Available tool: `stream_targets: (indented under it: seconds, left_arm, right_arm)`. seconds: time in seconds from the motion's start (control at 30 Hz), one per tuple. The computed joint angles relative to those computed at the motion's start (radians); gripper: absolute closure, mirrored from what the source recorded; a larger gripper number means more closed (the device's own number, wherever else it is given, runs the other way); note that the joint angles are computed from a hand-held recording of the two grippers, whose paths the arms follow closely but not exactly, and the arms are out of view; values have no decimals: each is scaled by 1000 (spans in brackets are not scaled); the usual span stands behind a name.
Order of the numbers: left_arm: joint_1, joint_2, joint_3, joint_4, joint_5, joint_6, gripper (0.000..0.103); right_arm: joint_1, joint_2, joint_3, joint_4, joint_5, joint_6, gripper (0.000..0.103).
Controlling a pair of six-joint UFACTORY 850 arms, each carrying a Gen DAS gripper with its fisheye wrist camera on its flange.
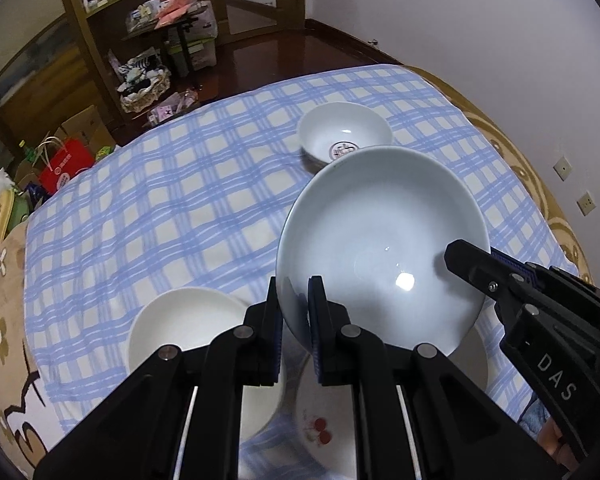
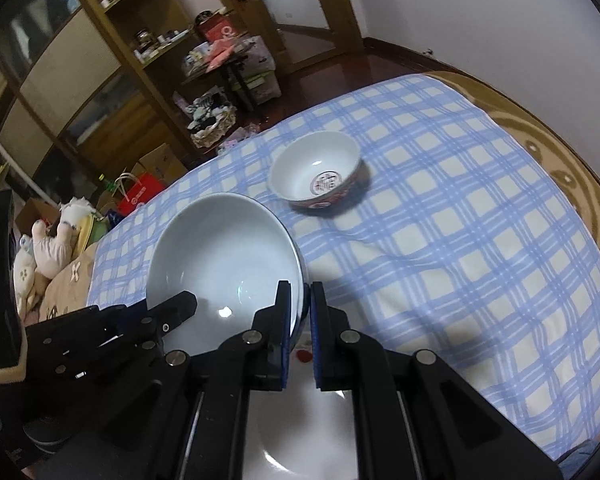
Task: Organize plates and bowls
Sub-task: 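Carry the small white bowl with both grippers over the large white bowl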
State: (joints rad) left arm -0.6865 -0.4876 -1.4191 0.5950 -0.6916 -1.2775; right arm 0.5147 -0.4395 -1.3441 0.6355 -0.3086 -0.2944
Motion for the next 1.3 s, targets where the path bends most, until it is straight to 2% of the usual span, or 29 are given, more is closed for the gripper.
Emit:
stream_targets:
  seconds: [0.3,0.53,0.77,0.87,0.97,1.07,1.3]
  left_arm:
    - [-1,100,119,50,-9,-67,91]
    - [0,140,194,67,11,-98,91]
    - [-2,188,267,94,29,-143,91]
    - [-1,205,296,107,33,-172,90]
    - [14,227,335,96,72,-176,91]
    - [26,245,371,86,105,-187,91]
    - [33,262,427,111,130,-239,91]
  right_arm:
    - [46,12,7,89,2,-109,93]
    - [95,14,13,-91,22,40,93]
    - [105,10,19,61,-4,-89,93]
    - [120,6,15,49,4,-77,93]
    - [137,-6,5,2,9,-37,93]
    - [144,-25,-7,21,-10,-56,93]
    - [171,-52,-28,-42,-14,-5,93]
